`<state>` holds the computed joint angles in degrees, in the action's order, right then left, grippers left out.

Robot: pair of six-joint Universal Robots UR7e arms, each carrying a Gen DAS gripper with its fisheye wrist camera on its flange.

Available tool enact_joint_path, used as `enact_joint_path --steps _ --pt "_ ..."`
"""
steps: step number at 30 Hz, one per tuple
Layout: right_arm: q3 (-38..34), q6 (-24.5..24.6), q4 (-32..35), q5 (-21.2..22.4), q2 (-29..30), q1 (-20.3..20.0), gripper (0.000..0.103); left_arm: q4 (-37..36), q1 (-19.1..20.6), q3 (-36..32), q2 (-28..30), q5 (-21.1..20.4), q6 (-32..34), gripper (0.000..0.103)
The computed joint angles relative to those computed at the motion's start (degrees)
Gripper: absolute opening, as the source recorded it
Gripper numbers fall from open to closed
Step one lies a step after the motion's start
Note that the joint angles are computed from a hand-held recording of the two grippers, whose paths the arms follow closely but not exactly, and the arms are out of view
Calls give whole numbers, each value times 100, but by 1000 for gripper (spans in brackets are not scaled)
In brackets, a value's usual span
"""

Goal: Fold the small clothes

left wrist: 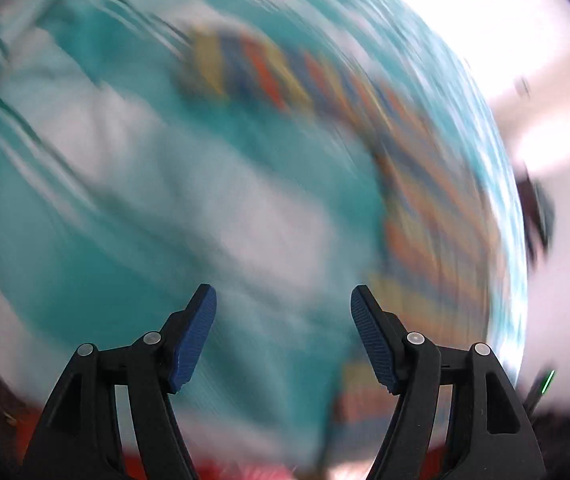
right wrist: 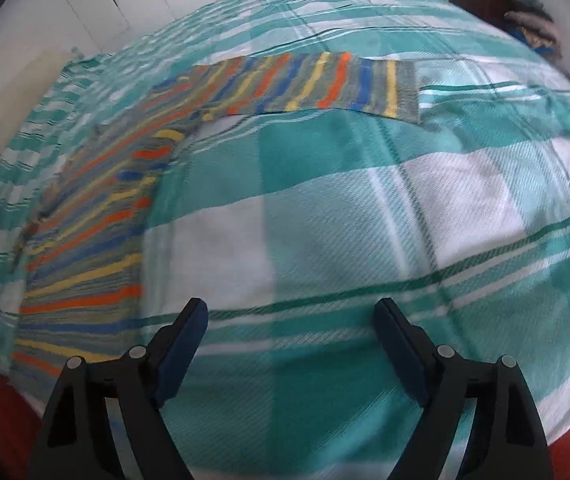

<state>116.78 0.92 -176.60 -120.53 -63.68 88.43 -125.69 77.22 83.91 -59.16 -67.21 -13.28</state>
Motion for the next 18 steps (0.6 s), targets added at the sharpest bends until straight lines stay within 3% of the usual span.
enact_joint_path --steps 5,7,8,9,10,11,12,18 --pt "412 64 913 1233 -411 212 83 -424 -489 1470 -442 0 97 72" --pt "432 -27 974 1381 -267 249 82 -498 -536 1563 -411 -8 250 71" --pt "405 -23 908 1307 -141 263 79 -492 -539 1564 -370 -29 232 68" --pt "365 49 866 1244 -18 259 76 -508 -547 1630 -389 -27 200 45" --pt "347 140 843 1281 74 216 62 -419 -579 1727 -485 5 151 24" --pt "305 147 933 1393 152 165 27 -192 -575 1745 -536 62 100 6" --pt "212 103 1177 1266 227 197 2 -205 -553 1755 -551 -9 51 5" --pt "361 242 1418 781 11 402 5 134 -743 2016 -885 217 -9 4"
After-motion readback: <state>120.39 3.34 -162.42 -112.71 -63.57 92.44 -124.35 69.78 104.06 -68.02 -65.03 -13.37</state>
